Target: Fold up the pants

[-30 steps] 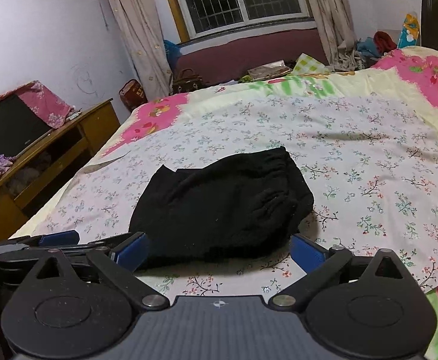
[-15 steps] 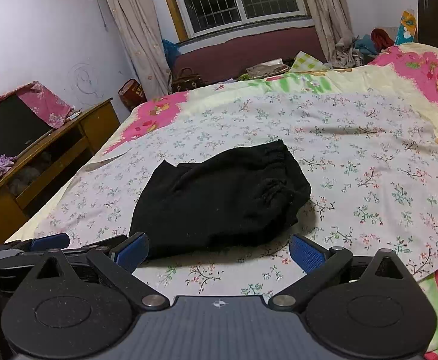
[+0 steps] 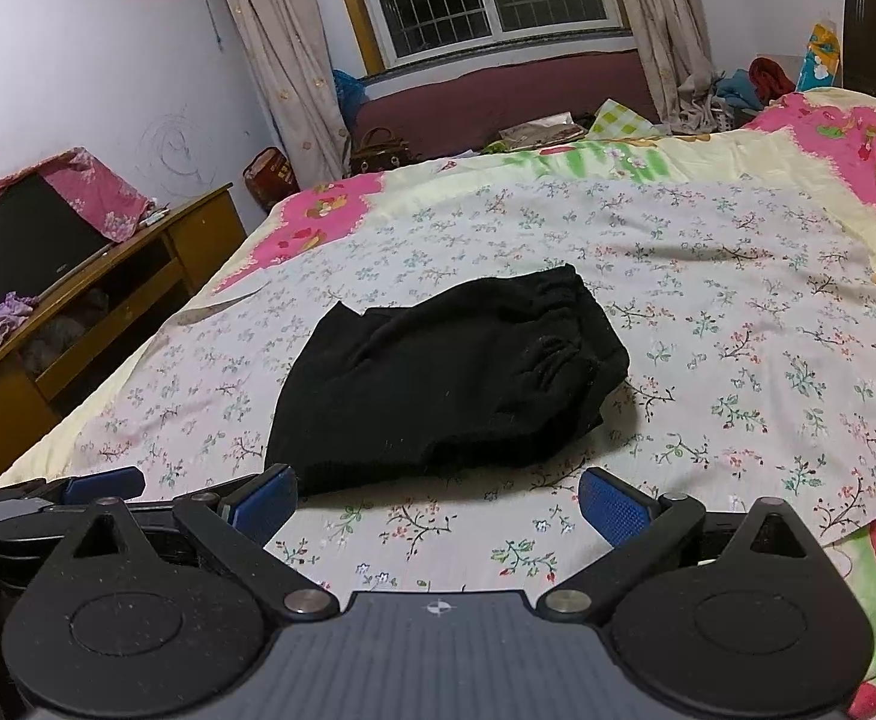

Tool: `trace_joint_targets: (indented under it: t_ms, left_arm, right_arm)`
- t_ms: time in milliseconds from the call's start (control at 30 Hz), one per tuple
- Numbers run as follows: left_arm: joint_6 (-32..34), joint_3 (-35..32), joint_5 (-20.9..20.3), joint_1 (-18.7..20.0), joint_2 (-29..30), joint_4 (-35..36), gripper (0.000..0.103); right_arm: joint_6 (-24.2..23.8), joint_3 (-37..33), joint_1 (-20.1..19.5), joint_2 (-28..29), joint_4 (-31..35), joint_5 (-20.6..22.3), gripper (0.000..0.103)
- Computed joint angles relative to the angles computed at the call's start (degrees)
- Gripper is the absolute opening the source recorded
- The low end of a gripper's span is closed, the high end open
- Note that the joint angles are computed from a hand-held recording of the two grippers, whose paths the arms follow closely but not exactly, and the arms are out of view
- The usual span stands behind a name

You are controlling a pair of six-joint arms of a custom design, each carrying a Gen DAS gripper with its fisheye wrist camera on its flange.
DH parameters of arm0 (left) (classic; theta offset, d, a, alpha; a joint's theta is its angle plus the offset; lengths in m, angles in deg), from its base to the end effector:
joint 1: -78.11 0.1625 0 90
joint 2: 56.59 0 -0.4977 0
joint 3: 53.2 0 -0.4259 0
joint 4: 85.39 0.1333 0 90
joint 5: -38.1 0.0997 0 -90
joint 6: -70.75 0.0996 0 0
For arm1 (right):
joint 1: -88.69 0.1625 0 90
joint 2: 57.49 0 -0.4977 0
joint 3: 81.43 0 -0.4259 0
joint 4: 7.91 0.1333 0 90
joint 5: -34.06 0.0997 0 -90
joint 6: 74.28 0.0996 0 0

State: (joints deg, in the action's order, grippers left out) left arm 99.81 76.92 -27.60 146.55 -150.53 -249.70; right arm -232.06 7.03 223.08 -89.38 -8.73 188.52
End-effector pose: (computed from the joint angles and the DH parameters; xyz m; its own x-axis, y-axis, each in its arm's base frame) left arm -0.0011 -0.4770 0.3978 -0.6821 0.4415 -0.5829 0.7097 0.5916 -0.3825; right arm 0.4500 -0.3976 -0.0216 -0.8327 0.2801 0.4776 -0.2844 0.5236 -0.8031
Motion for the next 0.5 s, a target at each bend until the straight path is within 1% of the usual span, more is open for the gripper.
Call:
trace_joint_targets:
  t_ms: [367,500]
  left_arm:
    - [-0.2,0.4,0.0,0.2,-1.1,1.1,0.103]
    - [-0.5,0.4,0.7,0.1,-1.3,2.1,0.103]
  right_arm:
    - [2.7,-1.2,0.7,1.4,3.0,0.6,0.090]
    - [3.9,-1.3,0.8,1.7,4.0,0.8,0.090]
